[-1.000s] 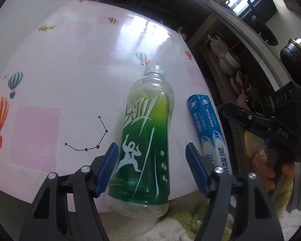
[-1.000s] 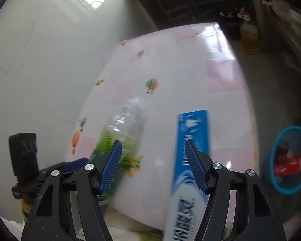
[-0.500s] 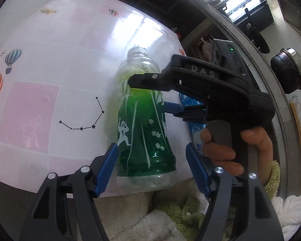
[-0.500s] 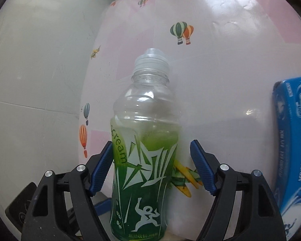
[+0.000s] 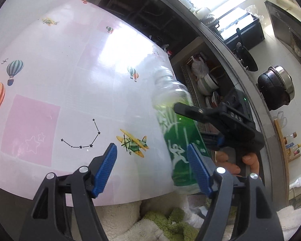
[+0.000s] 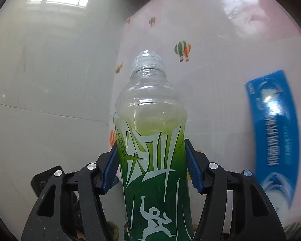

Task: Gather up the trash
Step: 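Carry the bottle and toothpaste box in both tools to the wastebasket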

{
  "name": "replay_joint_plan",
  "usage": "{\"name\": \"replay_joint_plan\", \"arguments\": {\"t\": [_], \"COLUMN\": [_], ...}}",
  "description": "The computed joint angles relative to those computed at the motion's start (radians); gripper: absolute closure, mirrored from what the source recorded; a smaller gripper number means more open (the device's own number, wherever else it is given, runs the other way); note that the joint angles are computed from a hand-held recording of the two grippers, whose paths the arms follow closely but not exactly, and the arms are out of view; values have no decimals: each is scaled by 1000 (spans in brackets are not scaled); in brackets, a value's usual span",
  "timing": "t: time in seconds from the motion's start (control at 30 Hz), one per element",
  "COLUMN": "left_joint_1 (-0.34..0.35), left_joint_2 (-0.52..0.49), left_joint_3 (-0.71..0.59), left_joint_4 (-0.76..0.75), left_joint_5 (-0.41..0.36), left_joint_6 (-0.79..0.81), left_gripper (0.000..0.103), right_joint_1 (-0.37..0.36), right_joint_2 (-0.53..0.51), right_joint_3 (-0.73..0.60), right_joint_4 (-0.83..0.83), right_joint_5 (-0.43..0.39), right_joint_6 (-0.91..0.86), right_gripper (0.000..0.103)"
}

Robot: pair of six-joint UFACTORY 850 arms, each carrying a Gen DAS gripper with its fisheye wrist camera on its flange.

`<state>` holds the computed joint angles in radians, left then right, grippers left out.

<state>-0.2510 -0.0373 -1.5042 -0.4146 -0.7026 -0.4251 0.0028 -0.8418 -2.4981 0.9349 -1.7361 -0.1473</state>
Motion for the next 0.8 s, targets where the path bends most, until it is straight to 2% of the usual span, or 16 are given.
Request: {"name": "replay_joint_plan", "arguments": {"t": [0.1, 0.17, 0.33, 0.47, 0.57, 0.67, 0.8], "left_joint_1": [-28, -54, -126, -186, -226, -251, -287], "left_joint_2": [-78, -144, -356, -532, -638, -690, -712], "left_joint_3": [-95, -171, -436, -673, -818, -875, -891], "left_joint_4": [57, 78, 126, 230, 342, 413, 557], "left_joint_5": [-47, -81, -182, -307, -412, -460, -478], "left_joint_6": [-31, -32, -51, -107, -158, -219, -249], "left_gripper": [32, 28, 19, 19, 19, 19, 22], "right_joint_1": [-74, -125, -253, -345, -385, -417, -458], "right_joint_2": [11, 38, 146, 212, 261, 289, 288], "right_joint_3": [5, 45, 192, 293, 392, 462, 475], "right_joint_4": [42, 62, 9, -48, -91, -121, -178], "right_joint_5": [-12, -5, 98, 180, 232, 266, 309], "right_joint_6": [1, -10, -74, -111, -127, -125, -121], "right_gripper": [46, 46, 46, 46, 46, 46, 46]}}
